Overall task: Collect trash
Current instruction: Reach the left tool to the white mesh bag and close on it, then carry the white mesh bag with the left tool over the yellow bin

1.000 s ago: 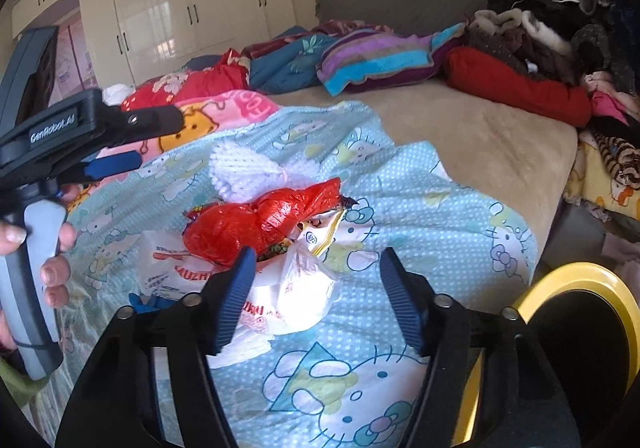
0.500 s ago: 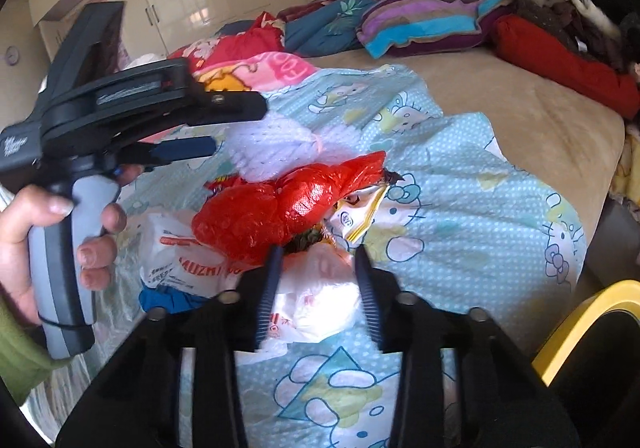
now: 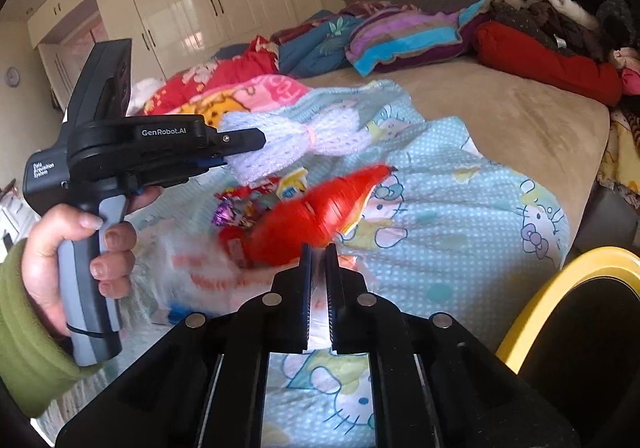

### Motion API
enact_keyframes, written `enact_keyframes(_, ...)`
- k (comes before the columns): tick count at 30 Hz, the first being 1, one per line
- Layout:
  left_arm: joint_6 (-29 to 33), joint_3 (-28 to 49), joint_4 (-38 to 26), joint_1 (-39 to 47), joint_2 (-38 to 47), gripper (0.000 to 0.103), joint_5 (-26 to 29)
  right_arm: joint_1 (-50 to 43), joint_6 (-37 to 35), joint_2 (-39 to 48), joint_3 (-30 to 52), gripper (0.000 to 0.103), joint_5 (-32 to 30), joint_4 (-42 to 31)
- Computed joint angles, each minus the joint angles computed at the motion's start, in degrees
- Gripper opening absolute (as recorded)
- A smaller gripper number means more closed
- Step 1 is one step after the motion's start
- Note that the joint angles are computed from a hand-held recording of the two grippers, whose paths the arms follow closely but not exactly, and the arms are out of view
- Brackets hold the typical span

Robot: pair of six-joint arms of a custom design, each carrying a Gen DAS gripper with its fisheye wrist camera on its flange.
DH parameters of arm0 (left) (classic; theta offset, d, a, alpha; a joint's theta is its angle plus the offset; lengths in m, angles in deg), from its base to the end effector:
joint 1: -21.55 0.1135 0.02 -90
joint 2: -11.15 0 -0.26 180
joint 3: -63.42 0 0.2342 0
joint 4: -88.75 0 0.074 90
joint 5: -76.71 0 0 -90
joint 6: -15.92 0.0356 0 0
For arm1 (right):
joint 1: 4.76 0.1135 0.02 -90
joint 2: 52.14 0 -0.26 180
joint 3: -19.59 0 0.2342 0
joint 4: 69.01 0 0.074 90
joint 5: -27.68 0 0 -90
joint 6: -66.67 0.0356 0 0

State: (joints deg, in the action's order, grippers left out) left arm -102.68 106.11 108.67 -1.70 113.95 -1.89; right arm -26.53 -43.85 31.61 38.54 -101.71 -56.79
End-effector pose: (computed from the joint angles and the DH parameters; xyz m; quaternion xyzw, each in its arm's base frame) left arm 0.2522 -0.1160 0.0937 -0.0003 0.9035 -0.2642 0.3375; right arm 0.1506 -0.0358 0.0794 -0.0984 0.8929 0.1888 0.3968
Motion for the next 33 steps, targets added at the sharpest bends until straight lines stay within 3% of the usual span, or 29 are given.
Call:
enact_keyframes(7, -1.60, -7.25, -0.08, -1.56, -12.49, 0.010, -3.64, -4.48, -1.95, -12.24, -1.88, 0.007, -2.86, -7.24)
enact_keyframes(15, -1.12, -12.32, -5.55, -6.16, -26.61, 0.010, -8.78, -15.17, -8.08, -22.38, 0.77, 0.006, -9.63, -23.36)
enact_keyframes(25, -2.65, -13.59, -8.70, -13.42, -32.84, 0.010, -13.13, -32.53, -24.47, -22.74, 6.25, 0.006, -16.76, -40.88)
enact_keyframes(33, -4.18, -13.21, -9.55, -20.17, -33.67, 0.010, -16.71, -45.19, -40.68, -16.41, 11.31, 0.006, -19.89, -53.17)
